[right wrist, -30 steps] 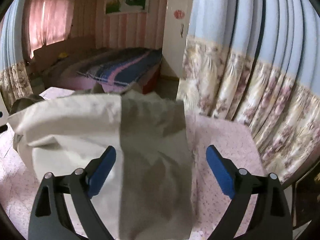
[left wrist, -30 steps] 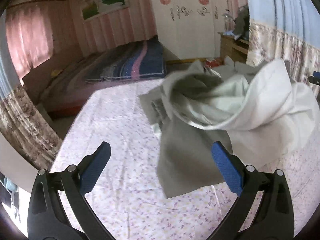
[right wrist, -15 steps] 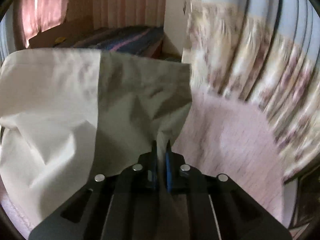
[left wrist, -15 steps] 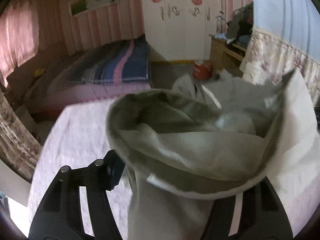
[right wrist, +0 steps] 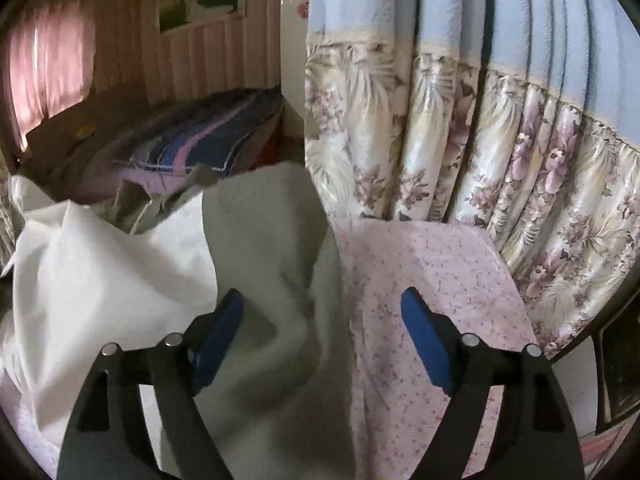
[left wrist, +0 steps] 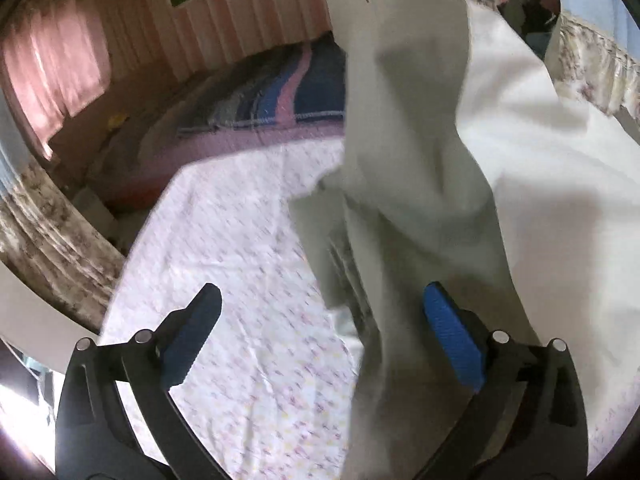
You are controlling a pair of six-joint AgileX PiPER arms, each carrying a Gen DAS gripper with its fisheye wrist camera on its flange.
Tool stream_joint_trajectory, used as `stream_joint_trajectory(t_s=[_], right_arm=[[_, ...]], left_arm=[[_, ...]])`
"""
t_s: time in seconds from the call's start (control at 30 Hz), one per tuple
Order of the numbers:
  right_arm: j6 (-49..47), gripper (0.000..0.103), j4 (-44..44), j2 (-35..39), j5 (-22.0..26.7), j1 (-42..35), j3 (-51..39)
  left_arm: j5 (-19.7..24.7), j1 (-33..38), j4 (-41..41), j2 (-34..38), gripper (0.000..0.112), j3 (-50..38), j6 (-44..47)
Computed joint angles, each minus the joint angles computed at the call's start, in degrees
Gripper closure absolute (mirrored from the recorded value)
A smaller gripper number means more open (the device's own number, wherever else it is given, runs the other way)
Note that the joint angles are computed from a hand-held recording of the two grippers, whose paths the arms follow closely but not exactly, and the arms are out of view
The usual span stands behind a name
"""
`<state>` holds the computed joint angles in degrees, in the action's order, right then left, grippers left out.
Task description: Fold large clothes
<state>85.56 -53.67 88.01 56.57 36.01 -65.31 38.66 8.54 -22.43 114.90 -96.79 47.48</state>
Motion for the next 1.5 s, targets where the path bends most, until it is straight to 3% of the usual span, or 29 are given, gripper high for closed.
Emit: stream_joint_trajectory(t_s=[0.07, 0.1, 0.13, 0.17, 0.2, 0.23, 0.27, 0.33, 0.4, 0.53, 0.6, 0.67, 0.73, 0.83, 0.87, 0.97, 1.07, 1.1, 1.13, 1.2, 1.3, 1.4, 1.5], right_arm=[[-4.0, 0.013, 5.1, 1.1, -2.5, -2.8, -0.7], [-5.4, 0.013, 7.7, 1.2, -4.2, -3.9, -0.5], [-6.3, 0.013, 10.1, 1.4, -7.1, -5.3, 0.8], [-6.6, 0.015, 12.4, 1.1, -10.7, -6.2, 2.3], [-7.2, 0.036, 14.1, 0.5, -15.4, -7.2, 4.2], [-6.8, 0.081, 14.3, 0.0, -17.7, -7.3, 5.2], [-4.7, 0.096, 12.3, -0.1, -17.8, -6.2, 5.3], [0.1, 0.099, 4.0, 0.5, -11.7, -1.7, 3.3], [3.6, 0.1, -2.7, -0.1, -7.2, 1.6, 1.2], [5.4, 0.101, -16.0, 0.0, 0.7, 9.0, -5.3], [7.8, 0.101, -26.0, 0.8, 3.8, 13.5, -5.9], [10.2, 0.101, -30.6, 2.6, 7.7, 15.2, -5.5], [11.5, 0.1, -26.0, 4.0, 5.1, 10.8, -4.2], [6.1, 0.1, -8.8, 4.9, -9.6, -0.7, -1.8], [1.5, 0.1, -3.1, 7.6, -11.6, -3.3, -2.3], [-6.9, 0.096, 3.9, 12.5, -9.2, -4.4, -6.7], [-7.5, 0.084, 3.5, 11.1, -5.7, -2.3, -8.0], [-8.3, 0.061, 4.3, 9.1, -6.2, -2.2, -7.1], [-8.7, 0.041, 4.7, 7.4, -7.8, -2.2, -6.0], [-6.3, 0.032, 2.3, 4.5, -5.6, 0.8, -4.2], [-1.1, 0.028, -0.4, 0.9, -4.0, 4.5, -0.9], [9.3, 0.013, -4.9, -2.4, -1.8, 9.4, 4.3], [14.8, 0.01, -4.3, -2.0, 3.1, 13.9, 6.7]], left_arm=[[1.9, 0.8, -3.5, 0.4, 0.019, -0.2, 2.3], [3.6, 1.1, -5.5, 0.8, 0.038, -0.6, 3.5], [7.5, 1.5, -8.3, 2.0, 0.068, -2.2, 5.0], [9.0, 1.5, -9.0, 2.5, 0.08, -2.8, 5.1], [8.3, 0.7, -7.3, 2.2, 0.083, -2.5, 4.0], [5.5, -0.2, -6.4, 1.0, 0.091, -0.3, 4.4], [4.2, -0.3, -6.6, 0.2, 0.095, 0.9, 5.1], [6.2, 1.6, -11.4, -0.4, 0.109, 0.5, 7.9], [8.2, 3.5, -15.2, -1.1, 0.11, -0.5, 9.3], [7.6, 6.8, -23.7, -4.9, 0.11, 0.9, 14.4], [5.6, 8.1, -29.3, -7.8, 0.11, 4.5, 19.3], [2.6, 9.1, -34.2, -10.7, 0.11, 9.7, 24.4], [-0.5, 8.1, -30.0, -9.2, 0.11, 10.5, 22.5], [6.3, 7.1, -16.9, 0.8, 0.106, 1.6, 10.3], [6.0, 6.6, -15.4, 1.9, 0.105, 1.4, 9.9], [-0.5, 3.8, -12.2, 0.3, 0.105, 5.6, 10.6], [-2.2, 1.9, -6.9, -0.3, 0.101, 5.7, 5.6], [-2.0, 2.4, -6.6, -1.1, 0.092, 6.1, 4.9], [-2.2, 2.8, -6.3, -1.6, 0.07, 6.3, 4.0], [-1.5, 4.1, -8.3, -2.9, 0.037, 6.6, 3.9], [0.8, 7.0, -14.7, -7.7, 0.031, 10.5, 8.9], [0.9, 9.0, -20.4, -11.2, 0.014, 15.7, 14.1], [1.2, 9.6, -22.9, -14.0, 0.013, 21.1, 17.6]])
